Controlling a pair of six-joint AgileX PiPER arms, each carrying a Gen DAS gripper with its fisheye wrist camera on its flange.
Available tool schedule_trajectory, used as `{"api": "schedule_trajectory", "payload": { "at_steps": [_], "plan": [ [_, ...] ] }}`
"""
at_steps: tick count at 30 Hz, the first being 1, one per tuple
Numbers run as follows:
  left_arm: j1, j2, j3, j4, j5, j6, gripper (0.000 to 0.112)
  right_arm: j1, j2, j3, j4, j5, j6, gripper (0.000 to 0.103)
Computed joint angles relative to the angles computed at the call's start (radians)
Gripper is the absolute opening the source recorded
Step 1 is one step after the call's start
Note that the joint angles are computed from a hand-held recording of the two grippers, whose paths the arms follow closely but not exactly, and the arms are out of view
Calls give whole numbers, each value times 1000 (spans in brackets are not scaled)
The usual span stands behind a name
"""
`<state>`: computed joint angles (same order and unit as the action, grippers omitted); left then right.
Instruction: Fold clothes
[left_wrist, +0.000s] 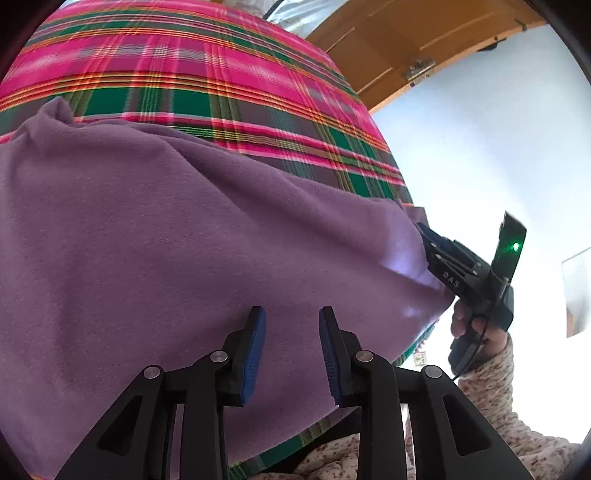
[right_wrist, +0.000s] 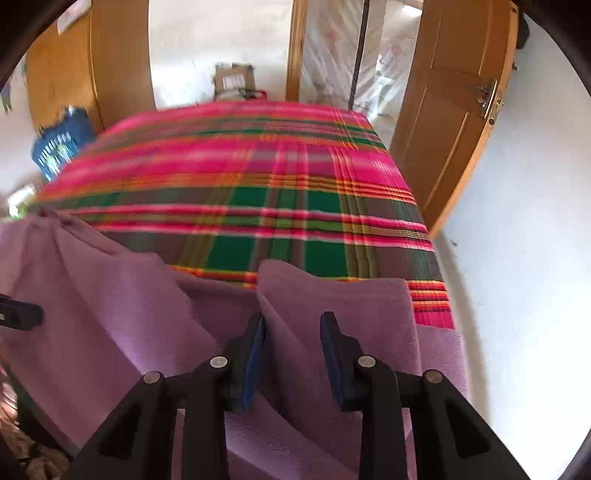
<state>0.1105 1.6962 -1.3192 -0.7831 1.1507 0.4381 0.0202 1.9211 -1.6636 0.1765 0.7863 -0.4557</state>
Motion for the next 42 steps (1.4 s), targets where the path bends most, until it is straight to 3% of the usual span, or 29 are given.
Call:
{"api": "schedule_trajectory", "payload": {
  "at_steps": [1,2,3,15,26,33,42],
  "plan": [
    [-4,0,0,3,-2,-2,31,7,8,-11,-27,5,17,29],
    [-8,0,0,6,-4,-4,31,2,3,-7,-14,0,8,13],
    [-13,0,1,8,-6,-7,31,-5,-2,-3,5,-5,-6,4],
    [-39,14,-14,19,-17,-30,31,-190,-152,91,272,-112,-101,3],
    [-64,13,-14,16,-31,-52,36,-370,-201,119,500,-140,-184,3],
    [-67,8,-8,12,-38,-63,36,-465,-201,103,747,-104,-320,3],
    [-53,4,4,-8,-30,-40,36,-527,-143,194,762,-118,-309,3]
  ]
}}
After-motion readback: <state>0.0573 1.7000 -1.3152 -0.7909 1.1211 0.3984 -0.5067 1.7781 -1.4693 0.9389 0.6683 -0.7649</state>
